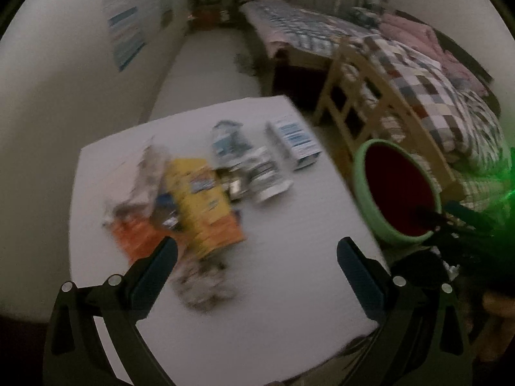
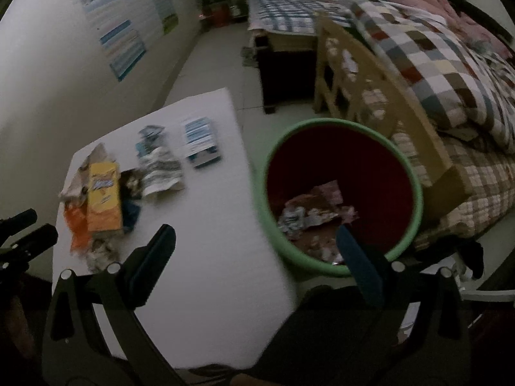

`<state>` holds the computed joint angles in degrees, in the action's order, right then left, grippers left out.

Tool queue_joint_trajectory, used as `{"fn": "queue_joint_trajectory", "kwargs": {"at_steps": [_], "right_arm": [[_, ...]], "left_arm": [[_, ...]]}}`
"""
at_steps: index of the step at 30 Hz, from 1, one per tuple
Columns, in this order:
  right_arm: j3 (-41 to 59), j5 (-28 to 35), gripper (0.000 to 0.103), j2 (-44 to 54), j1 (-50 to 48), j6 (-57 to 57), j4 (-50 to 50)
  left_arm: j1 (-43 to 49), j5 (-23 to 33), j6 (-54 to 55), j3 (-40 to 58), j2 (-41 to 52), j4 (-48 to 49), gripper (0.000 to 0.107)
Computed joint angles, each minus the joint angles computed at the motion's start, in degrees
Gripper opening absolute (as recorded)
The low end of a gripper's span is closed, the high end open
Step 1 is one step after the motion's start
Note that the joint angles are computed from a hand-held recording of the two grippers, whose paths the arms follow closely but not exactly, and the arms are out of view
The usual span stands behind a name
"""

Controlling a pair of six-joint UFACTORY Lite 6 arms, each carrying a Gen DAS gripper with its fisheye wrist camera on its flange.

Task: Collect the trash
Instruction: 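Move both tools back over the remaining trash on the table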

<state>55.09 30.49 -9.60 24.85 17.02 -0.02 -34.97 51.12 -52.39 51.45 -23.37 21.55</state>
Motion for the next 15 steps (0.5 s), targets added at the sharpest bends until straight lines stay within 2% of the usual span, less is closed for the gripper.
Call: {"fn": "queue_joint_trajectory", "kwargs": {"at_steps": [3, 8, 11, 15], "right_arm": [[1.48, 0.63, 0.098, 1.08, 5.79, 7.27, -5.72], [3.36, 1.44, 0.098, 3.33, 15.37, 19.68, -14.49], [4.34, 0.85, 0.098, 5.03, 19.61, 24.19, -17.02], [6.6, 0.04, 0.098, 8.48, 23.54, 24.19, -14.82]], "left_arm": [[2.52, 0.84, 0.59, -5.9, -8.21, -0.8, 0.095], [12.22, 2.71, 9.71, -14.01, -21.58, -6.93, 0.095], [22.02, 4.89, 21.53, -16.68, -27.27, -13.59, 0.095], [35.4, 7.53, 35.92, -18.44, -31.33, -20.12, 0.095]]}}
